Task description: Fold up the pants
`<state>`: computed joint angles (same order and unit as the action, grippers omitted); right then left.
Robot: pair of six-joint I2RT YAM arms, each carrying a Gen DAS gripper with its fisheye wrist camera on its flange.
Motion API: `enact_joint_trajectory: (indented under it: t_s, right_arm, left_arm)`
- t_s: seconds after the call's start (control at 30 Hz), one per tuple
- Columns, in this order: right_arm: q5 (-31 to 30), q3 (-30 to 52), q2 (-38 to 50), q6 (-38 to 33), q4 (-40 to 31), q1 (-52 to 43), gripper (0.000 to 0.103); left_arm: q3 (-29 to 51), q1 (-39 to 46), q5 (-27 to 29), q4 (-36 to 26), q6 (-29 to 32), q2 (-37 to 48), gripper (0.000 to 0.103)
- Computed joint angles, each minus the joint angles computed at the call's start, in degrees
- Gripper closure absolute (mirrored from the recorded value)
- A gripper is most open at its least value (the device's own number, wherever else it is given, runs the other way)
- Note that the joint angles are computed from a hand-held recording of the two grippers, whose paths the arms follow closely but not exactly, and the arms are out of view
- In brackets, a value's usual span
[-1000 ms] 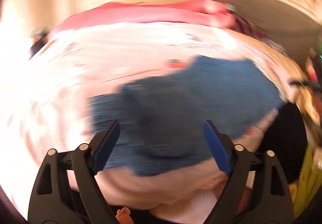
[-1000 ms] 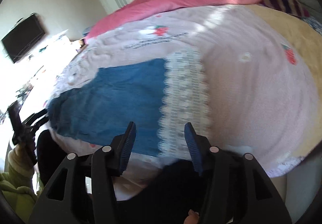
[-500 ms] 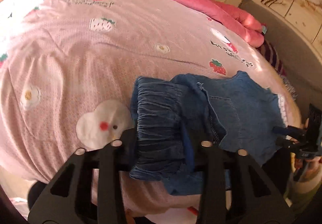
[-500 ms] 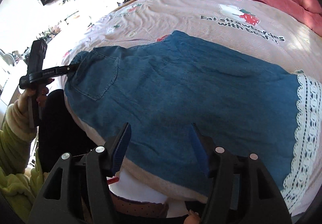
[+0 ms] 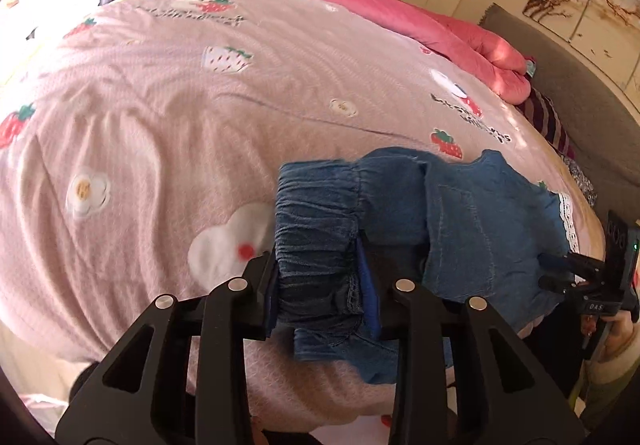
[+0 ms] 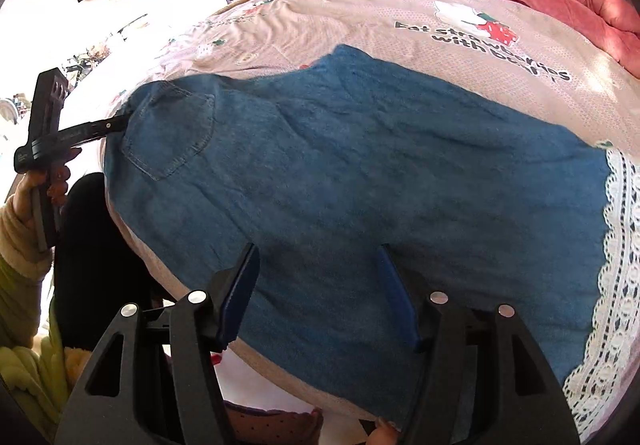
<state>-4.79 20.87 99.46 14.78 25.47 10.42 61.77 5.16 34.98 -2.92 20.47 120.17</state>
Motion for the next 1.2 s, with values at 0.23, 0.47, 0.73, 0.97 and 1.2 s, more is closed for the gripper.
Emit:
enact_joint_trajectory:
  t_s: [0.23,0.47,0.73,0.97,1.2]
  right_arm:
    - [-4.79,-4.88,-6.37,1.2,0.66,-2.09,0.039]
    - [-1.4,-3.69,-3.58,0.2,-0.88,-0.3,0.034]
    - [-6.4,2.86,-13.54,-3.28,-10.86,-8.21,0.034]
    - [-12.99,20.94,0.0,-4.46,-18.25,-13.62,0.034]
    - [-16.76,43.5,16.03,-5.91,-31.57,-13.62,0.035]
  left_arm:
    - [-4.61,2.63,0.16,1.31,1.04,-6.13,0.059]
    - [-13.13,0.42,-2.58,7.12,0.1,-19.38,0.047]
    - [-12.43,-17.22,-1.72,8.54,0.89,-14.74,0.039]
    - [-16.81,-25.58,-10.67,15.28,5.02,-5.68,0.039]
    - [-19.04,-26.19,-11.47,19.54,6.43,-5.22,0.037]
